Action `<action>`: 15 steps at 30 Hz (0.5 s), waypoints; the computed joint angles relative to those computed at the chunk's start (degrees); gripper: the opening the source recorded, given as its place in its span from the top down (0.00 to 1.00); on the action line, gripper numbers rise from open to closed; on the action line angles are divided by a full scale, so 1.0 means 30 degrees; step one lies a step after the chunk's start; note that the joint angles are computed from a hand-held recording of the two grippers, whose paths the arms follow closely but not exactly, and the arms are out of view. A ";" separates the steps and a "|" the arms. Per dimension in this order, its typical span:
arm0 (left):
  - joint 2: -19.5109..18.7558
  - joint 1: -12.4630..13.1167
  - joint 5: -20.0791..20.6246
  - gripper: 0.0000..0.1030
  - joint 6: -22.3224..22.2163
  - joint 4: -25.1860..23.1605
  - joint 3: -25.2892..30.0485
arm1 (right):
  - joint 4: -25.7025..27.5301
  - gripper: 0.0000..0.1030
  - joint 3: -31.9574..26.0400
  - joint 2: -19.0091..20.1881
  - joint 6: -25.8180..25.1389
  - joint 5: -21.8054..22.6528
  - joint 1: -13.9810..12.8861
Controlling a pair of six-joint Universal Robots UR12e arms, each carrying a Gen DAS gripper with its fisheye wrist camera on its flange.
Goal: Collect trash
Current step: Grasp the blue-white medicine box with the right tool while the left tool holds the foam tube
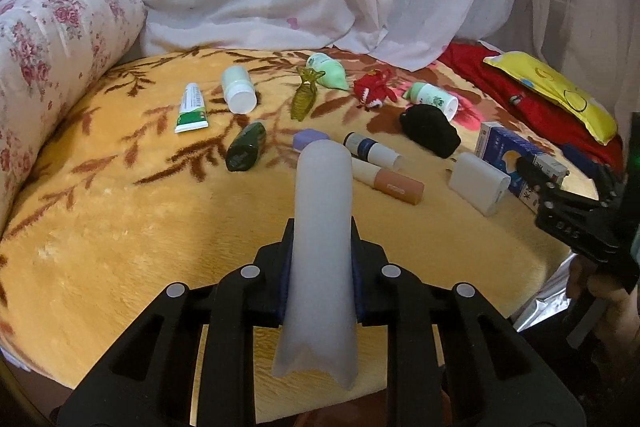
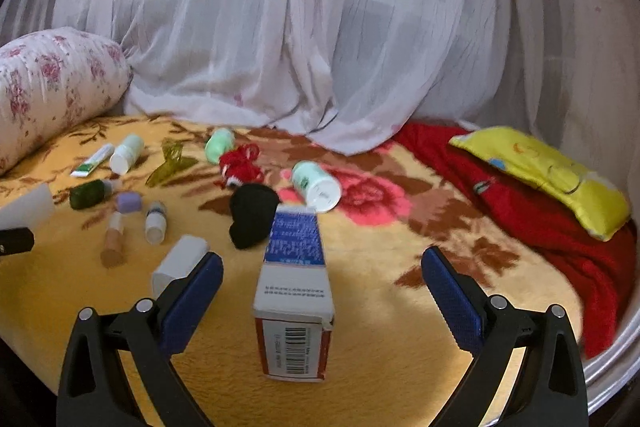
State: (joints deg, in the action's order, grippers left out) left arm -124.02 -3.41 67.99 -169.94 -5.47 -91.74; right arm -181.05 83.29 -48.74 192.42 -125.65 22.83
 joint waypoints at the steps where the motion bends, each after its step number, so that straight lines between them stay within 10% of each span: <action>1: 0.0009 0.0011 -0.0053 0.78 -0.0004 -0.0014 -0.0037 | 0.0714 0.43 0.0020 -0.0108 0.0289 0.0530 -0.0136; 3: 0.0040 -0.0007 -0.0096 0.78 0.0037 -0.0086 -0.0091 | 0.2078 0.72 0.0036 -0.0312 0.1390 0.1521 -0.0405; 15: 0.1142 0.0063 -0.1009 0.78 0.1018 -0.0577 -0.1437 | 0.1564 0.73 0.0962 -0.1400 0.1495 0.2305 -0.0089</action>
